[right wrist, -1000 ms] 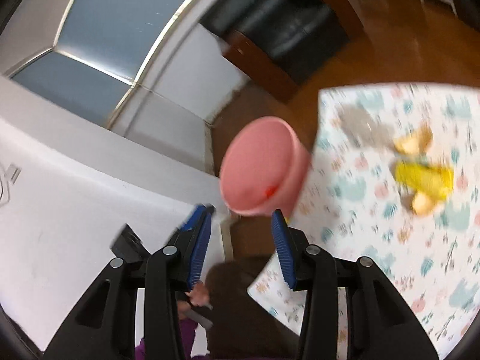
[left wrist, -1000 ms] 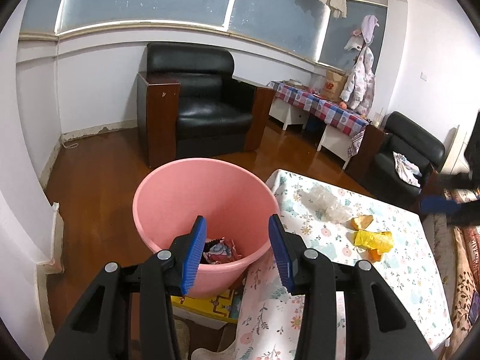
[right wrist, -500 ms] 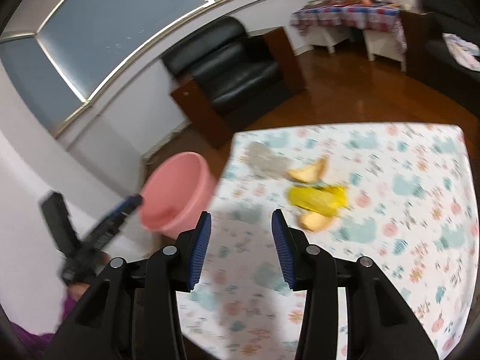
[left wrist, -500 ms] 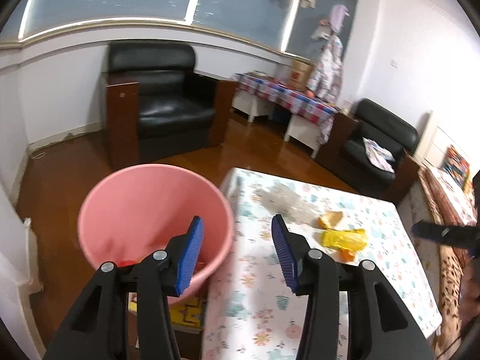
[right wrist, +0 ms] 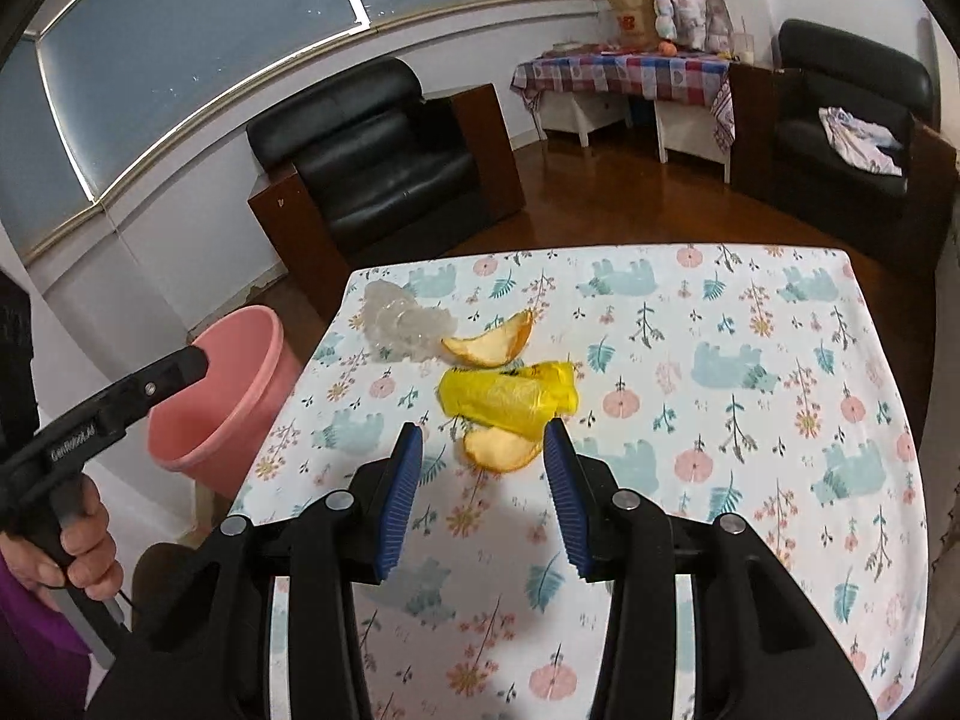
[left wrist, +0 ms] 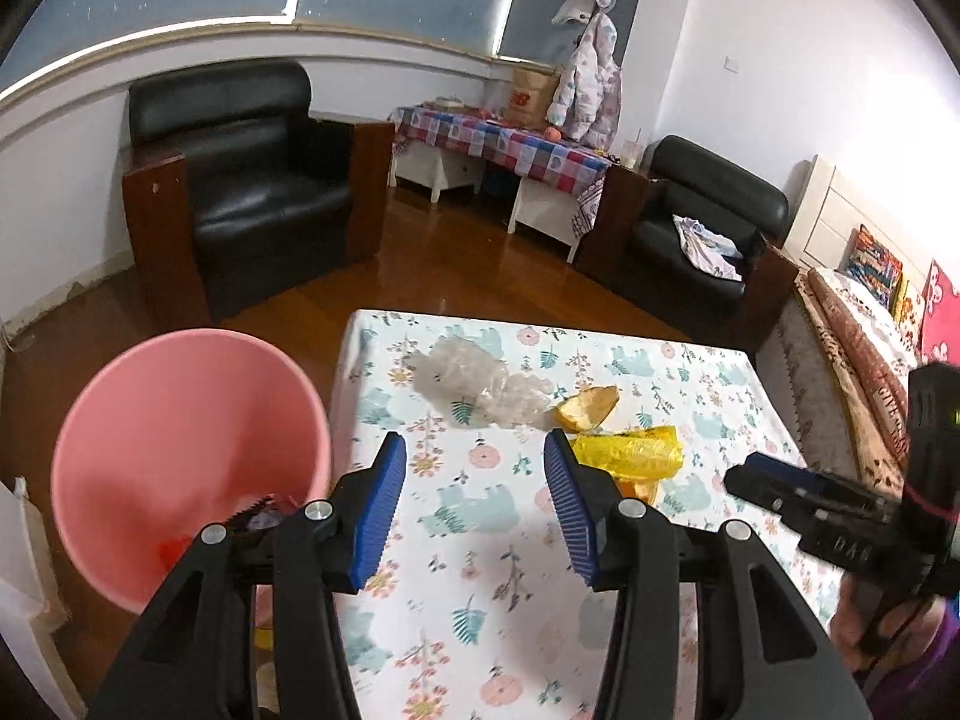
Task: Collect trash
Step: 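Move both open tools back over the remaining bags on the table, then grasp the clear plastic bag with the left tool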
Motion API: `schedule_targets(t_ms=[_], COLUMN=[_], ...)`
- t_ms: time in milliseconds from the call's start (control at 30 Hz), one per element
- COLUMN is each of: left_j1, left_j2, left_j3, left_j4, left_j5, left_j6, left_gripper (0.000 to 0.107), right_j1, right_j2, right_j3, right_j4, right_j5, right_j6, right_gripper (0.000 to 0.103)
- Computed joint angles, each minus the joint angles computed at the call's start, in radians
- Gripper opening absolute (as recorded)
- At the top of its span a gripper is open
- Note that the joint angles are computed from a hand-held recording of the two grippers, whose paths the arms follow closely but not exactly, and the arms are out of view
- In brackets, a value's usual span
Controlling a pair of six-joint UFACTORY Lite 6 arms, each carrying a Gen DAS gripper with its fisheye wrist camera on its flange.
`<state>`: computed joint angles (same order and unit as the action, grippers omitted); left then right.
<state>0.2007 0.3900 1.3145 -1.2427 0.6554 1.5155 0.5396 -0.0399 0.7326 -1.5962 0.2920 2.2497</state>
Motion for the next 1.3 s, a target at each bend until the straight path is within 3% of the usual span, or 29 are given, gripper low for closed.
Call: schedule_targets(t_ms=[233,633,700,767,833,933,1100,1300], left_j1=[-0.089,-0.226,-0.233,-0.239,-0.244,-0.241,-0.212,-0.151], left_j2=[0.205,0.659,0.744,0.817,0.866,0.799,0.545,0.301], left_j3=[0.234,0.796,0.922,1.033,1.104,0.987,0.613,0.300], left_j4=[0.114,0.458,0.522,0.566,0.592,0.525,0.286,0.027], left_j5=[-0.028,-0.063,-0.031,0.006,0.023,-0.029,-0.144,-0.142], left_j6=[-0.245,-0.829,-0.920,-0.984,-1.022,-0.937,-0.590,-0.239], left_gripper=[0.047,0.045,0.035,0.013,0.009,0.007,0.007,0.007], right_j1=[-0.027,-0.090,-0.098,-0.103,-0.108,-0.106,-0.114,-0.119], right_j2=[0.053,0.107,0.117,0.132,0.150,0.176,0.206,0.244], right_j3=[0.003,-0.023,-0.022,-0.011,0.003,0.022,0.031,0.056], right_j4=[-0.309,-0.612,-0.651,-0.680,-0.717,-0.720,-0.772,-0.687], right_j5=[-0.008,-0.020,-0.019,-0.018,-0.020,-0.011,-0.004,-0.006], right_j6=[0.287,0.593,0.629,0.658,0.691,0.690,0.765,0.722], right_gripper=[0.043,0.043,0.043,0.043,0.043,0.043,0.043,0.043])
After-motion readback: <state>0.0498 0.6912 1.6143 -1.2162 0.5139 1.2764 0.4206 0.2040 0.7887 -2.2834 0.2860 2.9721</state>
